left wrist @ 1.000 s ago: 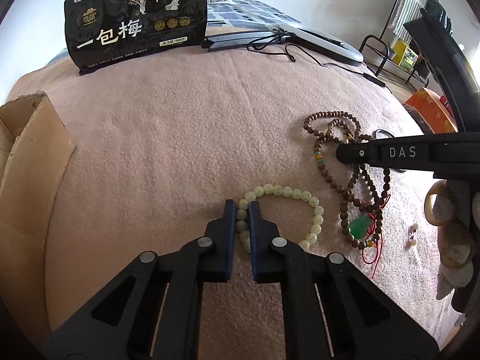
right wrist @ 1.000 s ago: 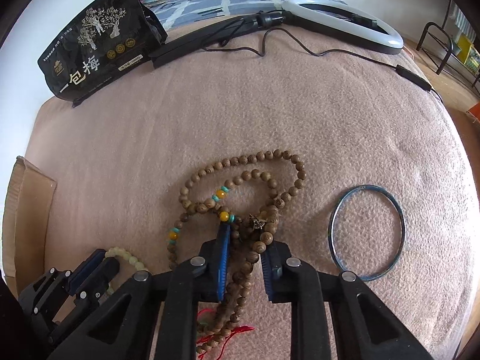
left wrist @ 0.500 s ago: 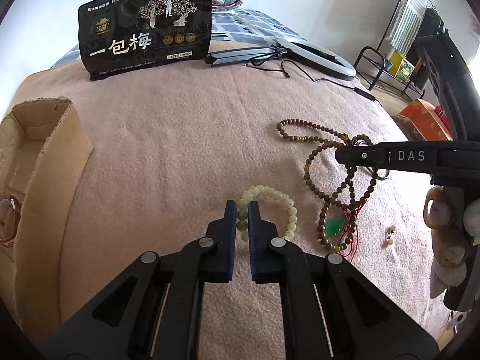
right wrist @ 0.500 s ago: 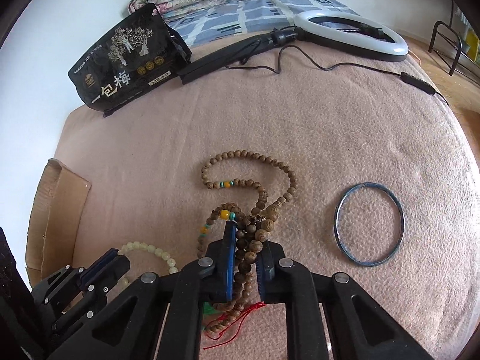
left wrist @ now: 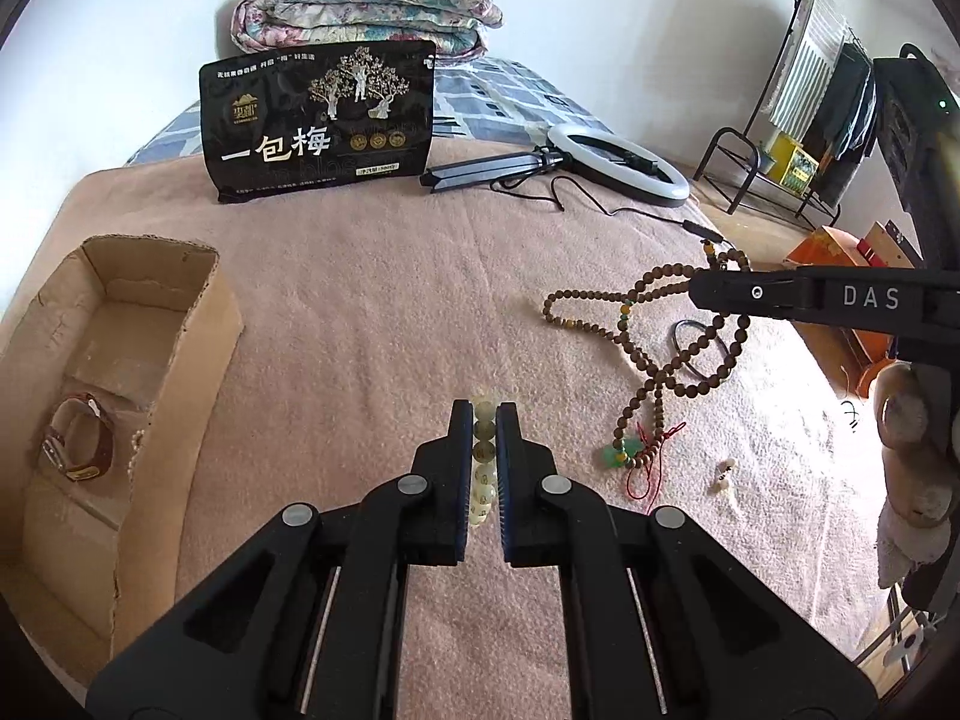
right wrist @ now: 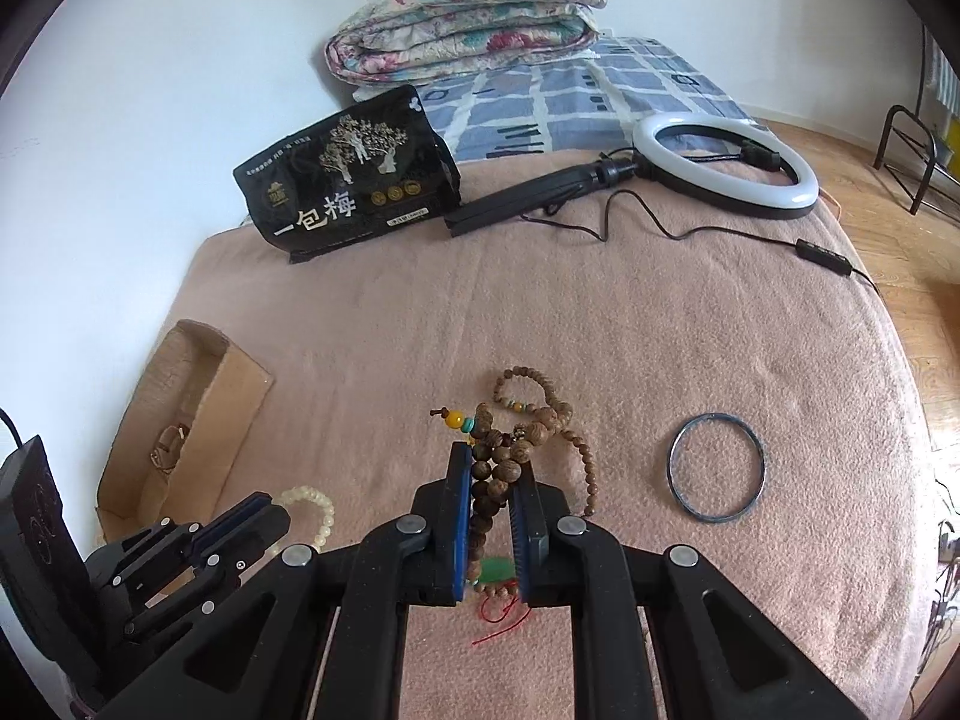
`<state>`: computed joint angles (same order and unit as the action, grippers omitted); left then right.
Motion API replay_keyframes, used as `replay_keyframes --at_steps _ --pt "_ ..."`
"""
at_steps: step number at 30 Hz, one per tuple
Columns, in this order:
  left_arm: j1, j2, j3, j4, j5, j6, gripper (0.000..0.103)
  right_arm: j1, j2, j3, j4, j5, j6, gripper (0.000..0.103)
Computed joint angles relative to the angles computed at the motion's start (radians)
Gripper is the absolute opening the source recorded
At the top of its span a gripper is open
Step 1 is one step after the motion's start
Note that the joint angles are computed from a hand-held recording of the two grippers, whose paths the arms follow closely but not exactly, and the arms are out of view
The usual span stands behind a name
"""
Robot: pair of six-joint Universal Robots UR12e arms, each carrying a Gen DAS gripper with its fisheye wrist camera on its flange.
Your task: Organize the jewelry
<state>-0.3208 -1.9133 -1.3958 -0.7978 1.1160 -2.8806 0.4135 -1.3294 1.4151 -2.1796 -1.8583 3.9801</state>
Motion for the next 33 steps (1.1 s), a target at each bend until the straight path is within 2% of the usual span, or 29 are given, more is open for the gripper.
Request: replay_keyframes --at_steps 19,33 --pt "0.057 0.102 -0.056 0.051 -0.082 -0.009 0.005 0.084 -0.018 -0.109 0.018 -0.149 -0.064 0.009" --pt "0.122 0.161 -0.097 0.057 -0.102 -0.008 0.005 0.141 0.013 -0.187 0.010 -0.174 -0.111 0.010"
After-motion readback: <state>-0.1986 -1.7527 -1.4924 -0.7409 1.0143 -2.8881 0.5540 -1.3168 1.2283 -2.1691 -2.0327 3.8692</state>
